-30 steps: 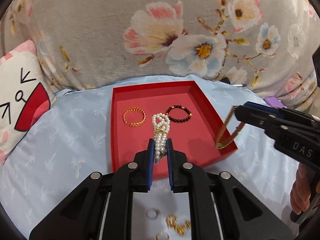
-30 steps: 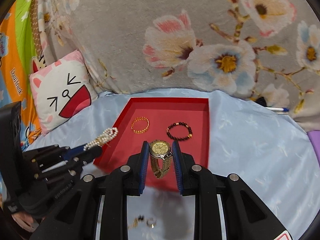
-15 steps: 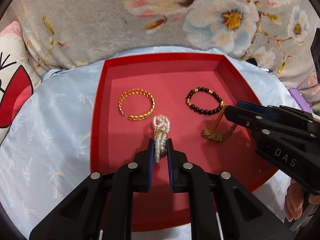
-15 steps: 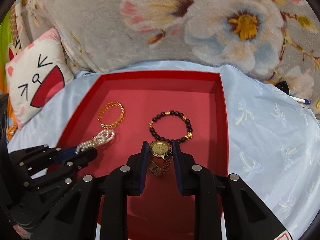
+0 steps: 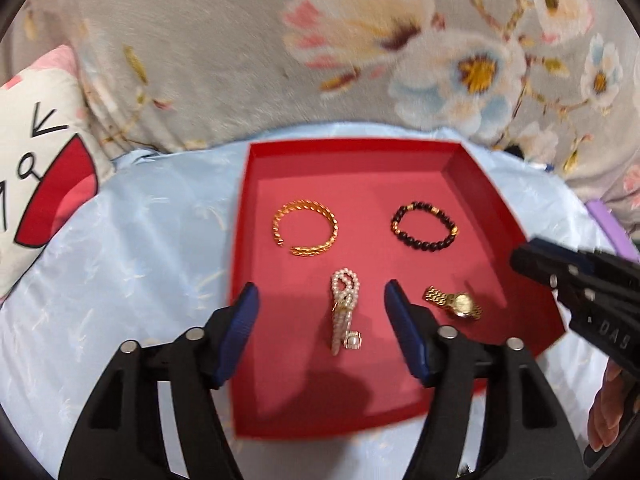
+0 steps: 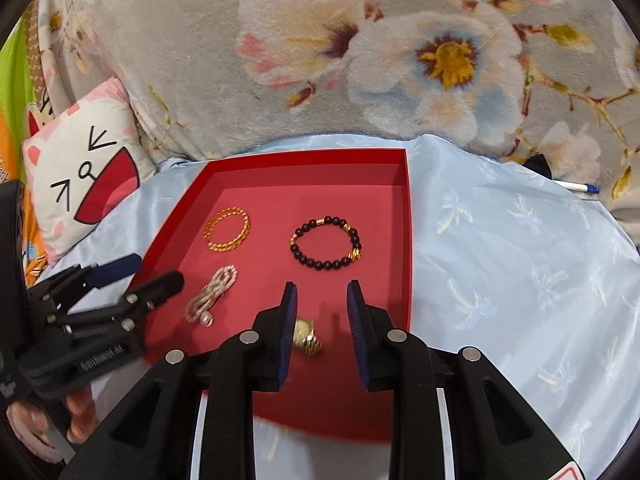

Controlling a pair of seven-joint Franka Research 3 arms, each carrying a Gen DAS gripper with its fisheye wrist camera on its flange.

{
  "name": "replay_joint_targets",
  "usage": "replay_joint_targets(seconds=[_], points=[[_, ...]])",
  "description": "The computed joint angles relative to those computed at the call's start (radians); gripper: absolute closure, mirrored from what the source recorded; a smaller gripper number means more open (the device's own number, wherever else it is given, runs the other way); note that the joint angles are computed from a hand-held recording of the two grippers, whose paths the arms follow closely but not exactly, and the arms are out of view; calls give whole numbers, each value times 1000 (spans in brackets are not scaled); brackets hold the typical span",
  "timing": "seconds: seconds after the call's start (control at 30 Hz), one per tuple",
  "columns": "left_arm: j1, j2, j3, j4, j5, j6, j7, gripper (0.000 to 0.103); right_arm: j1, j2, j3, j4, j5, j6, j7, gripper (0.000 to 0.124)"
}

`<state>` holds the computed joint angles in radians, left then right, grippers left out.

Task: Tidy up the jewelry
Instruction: 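Carry the pearl bracelet and gold watch into the red box and release both, then pull both grippers back from the red box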

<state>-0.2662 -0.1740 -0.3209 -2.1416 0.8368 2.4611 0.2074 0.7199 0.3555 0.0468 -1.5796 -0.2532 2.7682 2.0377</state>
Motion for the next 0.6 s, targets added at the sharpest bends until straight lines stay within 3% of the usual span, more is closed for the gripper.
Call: replay_joint_targets(seconds=[0.23, 0.33, 0.43, 0.6], points=[[-32, -171, -48, -127, -43, -65, -11, 32, -23, -201, 60, -286, 18, 70, 5, 92], [-61, -236, -59, -197, -105, -63, -3, 32, -27, -278, 84, -399, -42, 86, 63, 92], [-91, -268, -72, -245, -170, -69, 14, 32, -46, -346, 125, -501, -90, 93, 118, 92], [-126, -302, -98, -309, -237, -57, 1, 32, -87, -427, 197, -627, -40, 113, 121, 92]])
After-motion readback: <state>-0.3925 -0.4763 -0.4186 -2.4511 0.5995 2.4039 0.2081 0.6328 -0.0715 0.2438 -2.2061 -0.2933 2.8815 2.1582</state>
